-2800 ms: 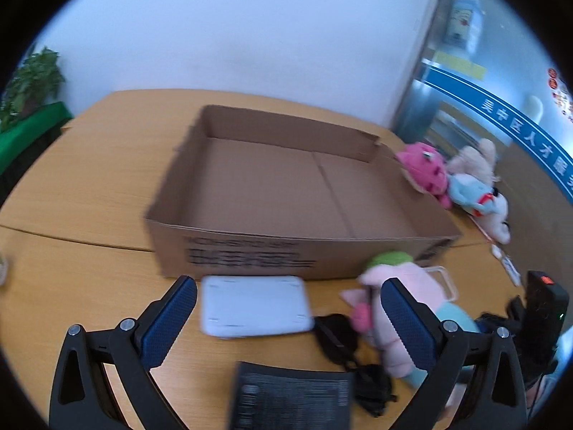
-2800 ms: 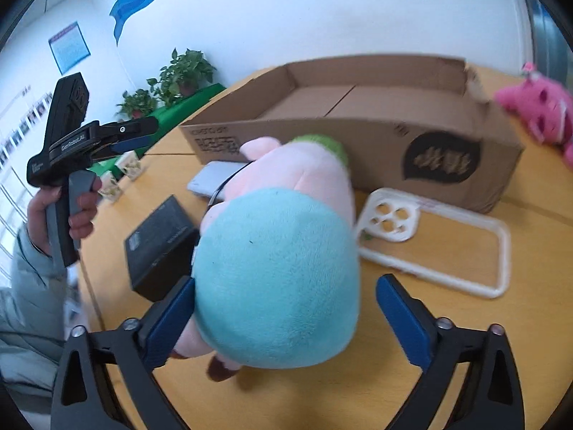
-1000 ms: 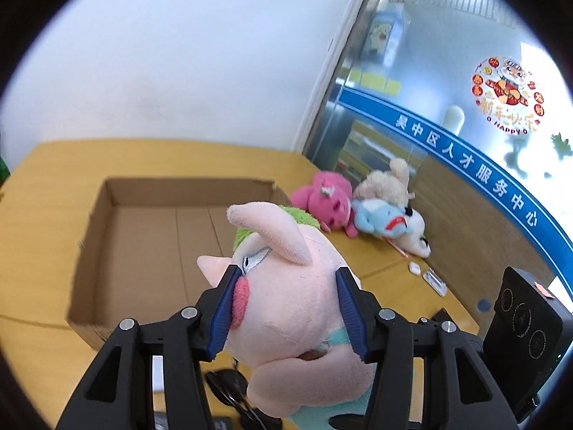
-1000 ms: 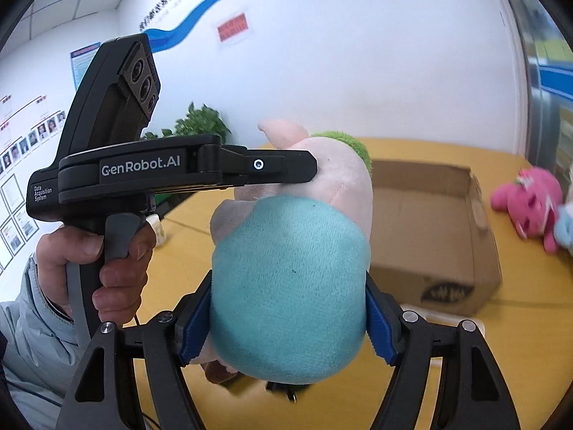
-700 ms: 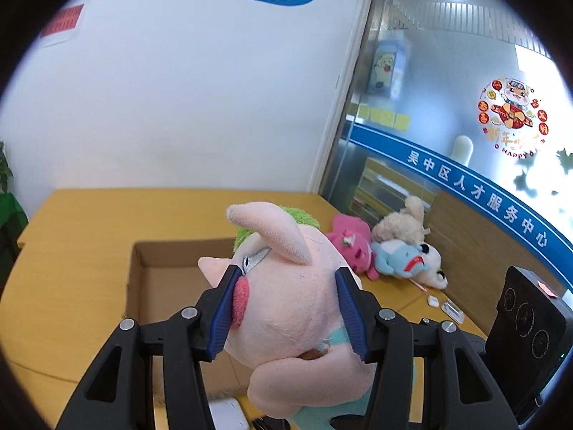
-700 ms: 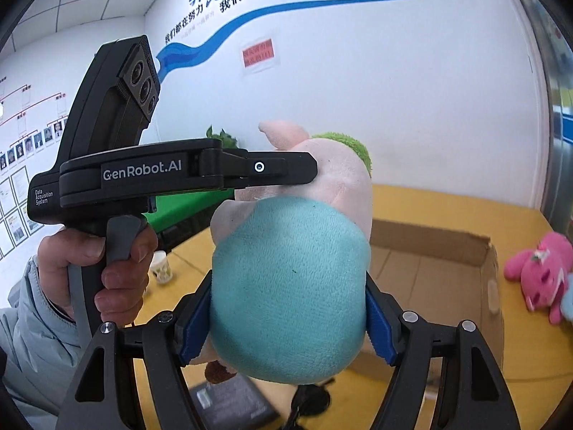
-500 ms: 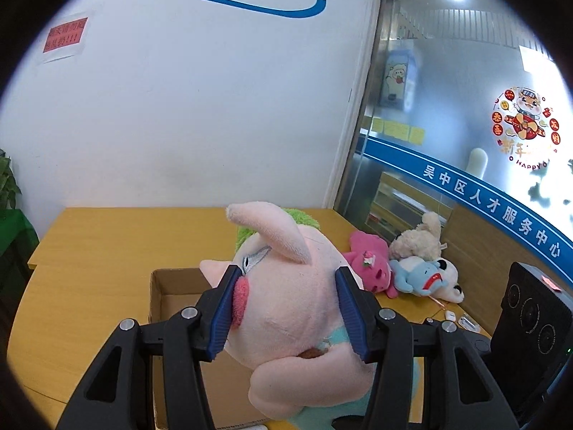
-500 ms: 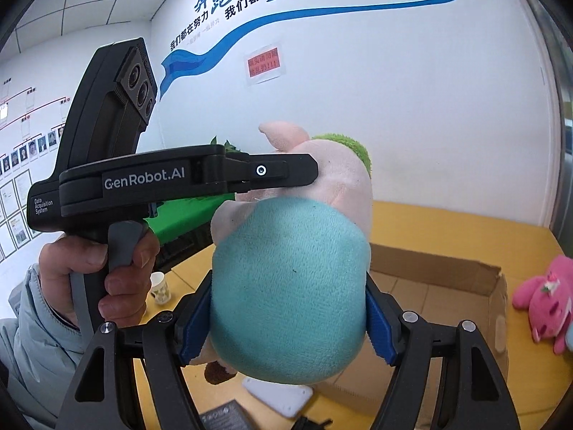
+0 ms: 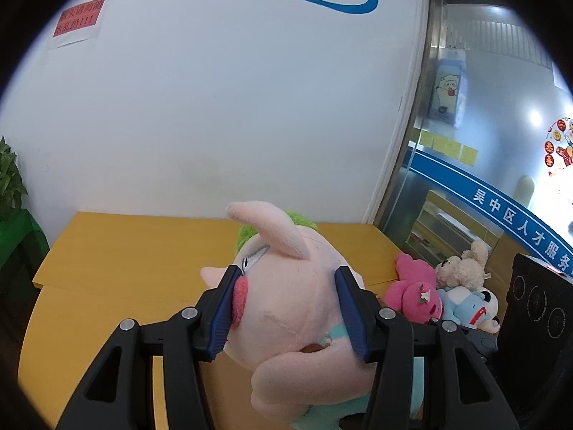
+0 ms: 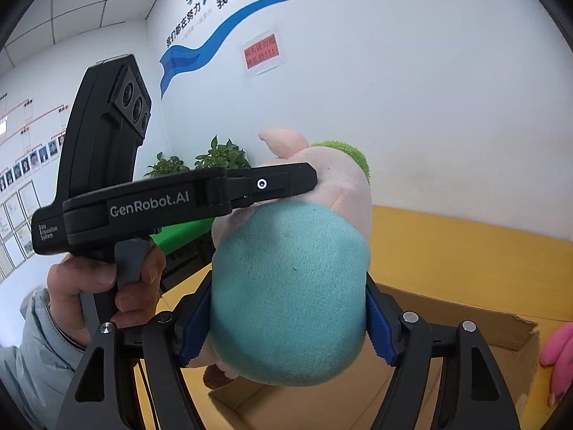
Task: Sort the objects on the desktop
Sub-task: 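Carry the plush pig with both grippers over the cardboard box and lower it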
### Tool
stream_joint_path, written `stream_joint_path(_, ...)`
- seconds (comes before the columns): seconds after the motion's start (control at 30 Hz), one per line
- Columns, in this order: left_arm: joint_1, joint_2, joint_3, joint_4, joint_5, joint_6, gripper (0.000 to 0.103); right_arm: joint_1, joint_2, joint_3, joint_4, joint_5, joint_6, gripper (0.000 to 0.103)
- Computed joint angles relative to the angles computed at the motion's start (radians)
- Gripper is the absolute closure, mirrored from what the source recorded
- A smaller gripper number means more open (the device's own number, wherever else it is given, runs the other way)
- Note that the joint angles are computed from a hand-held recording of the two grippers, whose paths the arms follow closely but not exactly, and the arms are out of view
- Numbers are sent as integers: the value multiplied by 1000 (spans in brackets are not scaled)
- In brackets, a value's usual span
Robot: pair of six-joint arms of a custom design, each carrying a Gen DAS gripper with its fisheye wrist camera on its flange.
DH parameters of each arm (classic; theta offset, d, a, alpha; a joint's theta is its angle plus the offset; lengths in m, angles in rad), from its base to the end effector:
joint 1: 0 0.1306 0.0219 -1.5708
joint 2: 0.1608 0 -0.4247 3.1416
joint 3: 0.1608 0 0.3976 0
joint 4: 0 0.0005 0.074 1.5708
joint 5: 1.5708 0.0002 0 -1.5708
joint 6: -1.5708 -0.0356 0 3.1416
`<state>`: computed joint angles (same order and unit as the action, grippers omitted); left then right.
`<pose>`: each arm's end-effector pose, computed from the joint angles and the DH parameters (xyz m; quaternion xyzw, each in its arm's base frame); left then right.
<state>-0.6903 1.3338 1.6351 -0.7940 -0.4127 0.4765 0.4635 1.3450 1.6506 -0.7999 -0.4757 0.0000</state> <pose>0.3658 -0.2843 0.6215 -0.0149 0.8464 -0.1300 0.5162 0.4101 0.2227 0.6237 -0.3092 0.7844 0.3113 0.4384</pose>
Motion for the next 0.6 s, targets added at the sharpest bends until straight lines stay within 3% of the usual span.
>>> stream_joint_path(0.37, 187, 127, -109, 42, 286, 54, 51, -9, 272, 84, -25, -13, -126, 30)
stream_joint_path(0.6, 200, 219, -102, -16, 344, 14, 51, -12, 388, 63, -52, -46, -259, 30)
